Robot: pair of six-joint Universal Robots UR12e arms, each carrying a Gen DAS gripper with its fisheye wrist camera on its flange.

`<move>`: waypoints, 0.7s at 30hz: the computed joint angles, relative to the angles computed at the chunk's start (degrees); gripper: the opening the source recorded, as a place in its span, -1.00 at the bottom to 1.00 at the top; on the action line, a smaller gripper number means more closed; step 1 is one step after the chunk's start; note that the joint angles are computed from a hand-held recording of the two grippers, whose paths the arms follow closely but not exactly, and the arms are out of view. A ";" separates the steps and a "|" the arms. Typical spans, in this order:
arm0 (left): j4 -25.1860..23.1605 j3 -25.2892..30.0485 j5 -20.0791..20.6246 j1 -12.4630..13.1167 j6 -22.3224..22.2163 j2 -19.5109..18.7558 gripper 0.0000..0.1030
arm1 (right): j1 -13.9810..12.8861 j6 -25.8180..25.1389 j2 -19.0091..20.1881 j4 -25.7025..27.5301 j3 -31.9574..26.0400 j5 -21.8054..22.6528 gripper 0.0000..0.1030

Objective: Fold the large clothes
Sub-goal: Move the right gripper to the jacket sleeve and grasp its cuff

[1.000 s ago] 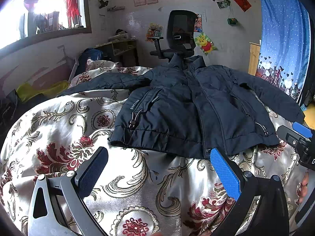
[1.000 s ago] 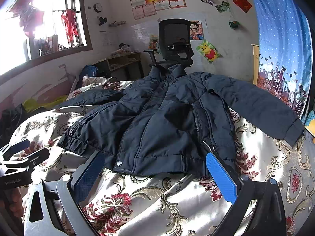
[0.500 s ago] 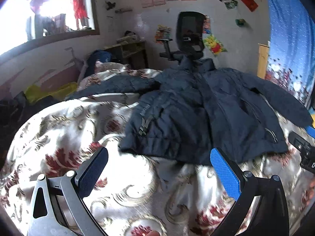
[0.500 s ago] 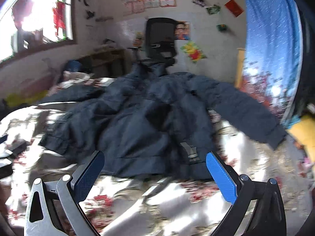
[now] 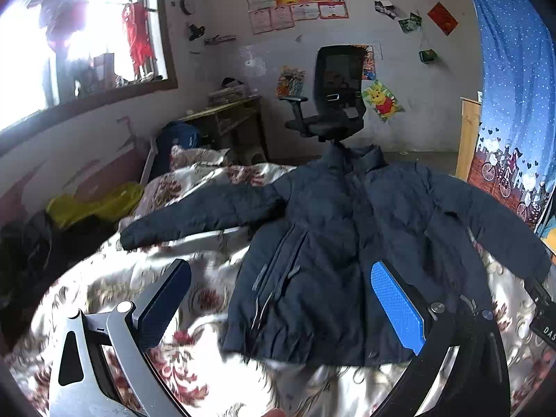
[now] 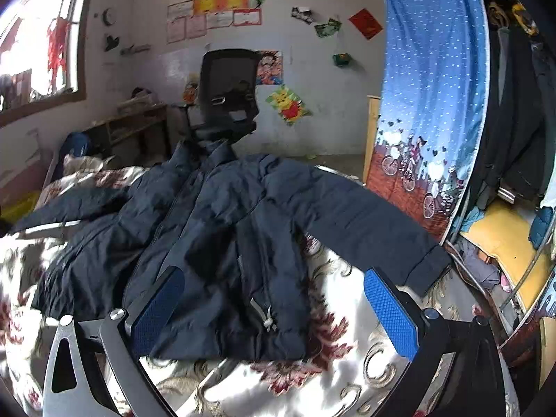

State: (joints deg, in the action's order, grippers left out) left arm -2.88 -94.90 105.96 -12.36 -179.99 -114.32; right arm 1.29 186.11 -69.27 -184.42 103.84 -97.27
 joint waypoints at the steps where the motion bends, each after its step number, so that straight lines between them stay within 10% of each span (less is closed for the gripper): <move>1: -1.46 1.49 -0.87 0.04 0.53 -0.41 0.98 | -0.33 1.25 0.14 0.08 -0.39 0.10 1.00; 6: -7.00 9.01 -2.02 -0.35 4.31 -3.97 0.98 | -3.61 10.57 1.28 3.99 -1.95 6.08 1.00; 13: -12.46 23.62 -13.85 1.08 11.59 -14.45 0.98 | -7.51 19.88 4.69 8.76 -4.64 15.08 1.00; 21: -20.63 42.50 -21.69 1.05 13.87 -27.79 0.98 | -10.62 45.05 9.99 5.65 -7.32 15.92 1.00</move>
